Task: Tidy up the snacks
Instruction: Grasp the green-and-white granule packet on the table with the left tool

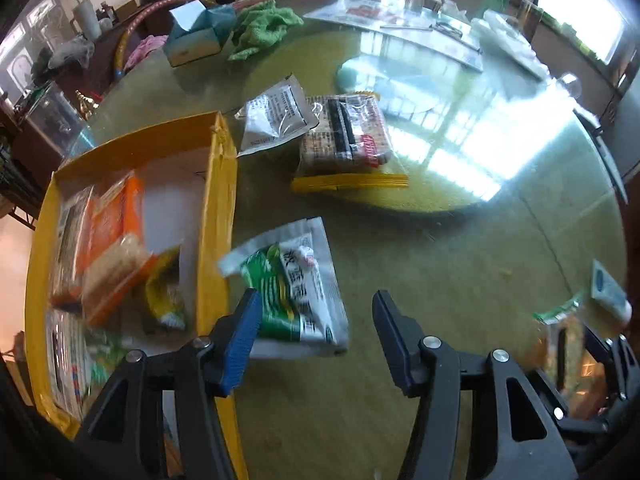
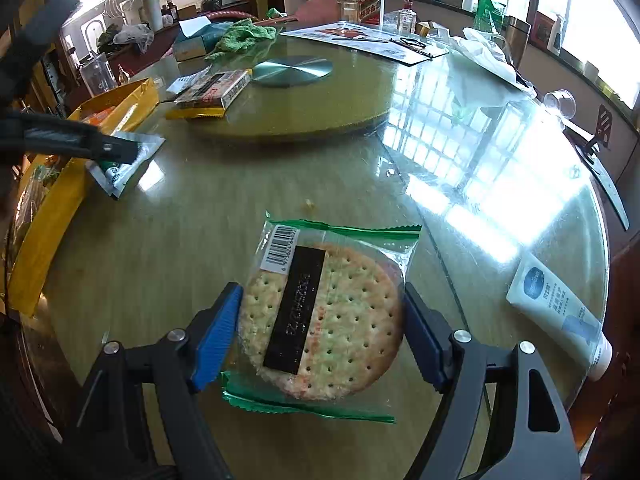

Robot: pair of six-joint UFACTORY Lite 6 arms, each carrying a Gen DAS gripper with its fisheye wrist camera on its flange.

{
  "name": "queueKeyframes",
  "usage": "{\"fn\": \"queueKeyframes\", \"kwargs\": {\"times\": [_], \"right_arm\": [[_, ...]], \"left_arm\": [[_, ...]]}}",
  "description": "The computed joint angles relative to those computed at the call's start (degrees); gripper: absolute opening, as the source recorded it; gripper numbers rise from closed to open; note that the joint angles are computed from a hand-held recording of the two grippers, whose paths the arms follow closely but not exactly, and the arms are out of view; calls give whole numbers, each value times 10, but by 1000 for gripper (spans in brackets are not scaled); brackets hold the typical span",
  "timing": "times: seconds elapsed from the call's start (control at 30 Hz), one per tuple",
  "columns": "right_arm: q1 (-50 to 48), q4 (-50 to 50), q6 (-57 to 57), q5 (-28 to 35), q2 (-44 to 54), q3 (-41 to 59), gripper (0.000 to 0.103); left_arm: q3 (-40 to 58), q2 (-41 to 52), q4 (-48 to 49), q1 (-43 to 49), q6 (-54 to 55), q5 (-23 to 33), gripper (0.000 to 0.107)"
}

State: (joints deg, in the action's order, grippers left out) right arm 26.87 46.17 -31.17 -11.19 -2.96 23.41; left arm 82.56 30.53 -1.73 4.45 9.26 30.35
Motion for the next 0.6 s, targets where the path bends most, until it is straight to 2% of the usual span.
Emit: {"fn": "queueKeyframes", "kwargs": {"times": [0.1, 0.17, 0.2, 0.23, 0.27, 0.33, 0.47, 0.6], "right_arm": [[0, -1, 0, 1, 0, 0, 78], [1, 2, -2, 1, 0, 0, 78], [1, 2, -2, 1, 0, 0, 78], [1, 3, -3, 1, 1, 1, 78], [3, 7, -6, 0, 1, 1, 78], [2, 5, -4, 1, 0, 0, 78], [6, 22, -17, -1, 0, 1, 78], [6, 27, -22, 0, 0, 1, 78]], "left_arm": [[39, 40, 34, -9, -16, 26, 49], [36, 41, 39, -8, -11, 19, 48], [28, 36, 39, -6, -8, 13, 43], [21, 32, 43, -4, -16, 8, 29], [22, 33, 27, -2, -7, 8, 28], [-8, 9, -32, 12, 58, 3, 15], [-94, -59, -179, 33, 201, 17, 0], [-197, -134, -336, 65, 361, 65, 0]]}}
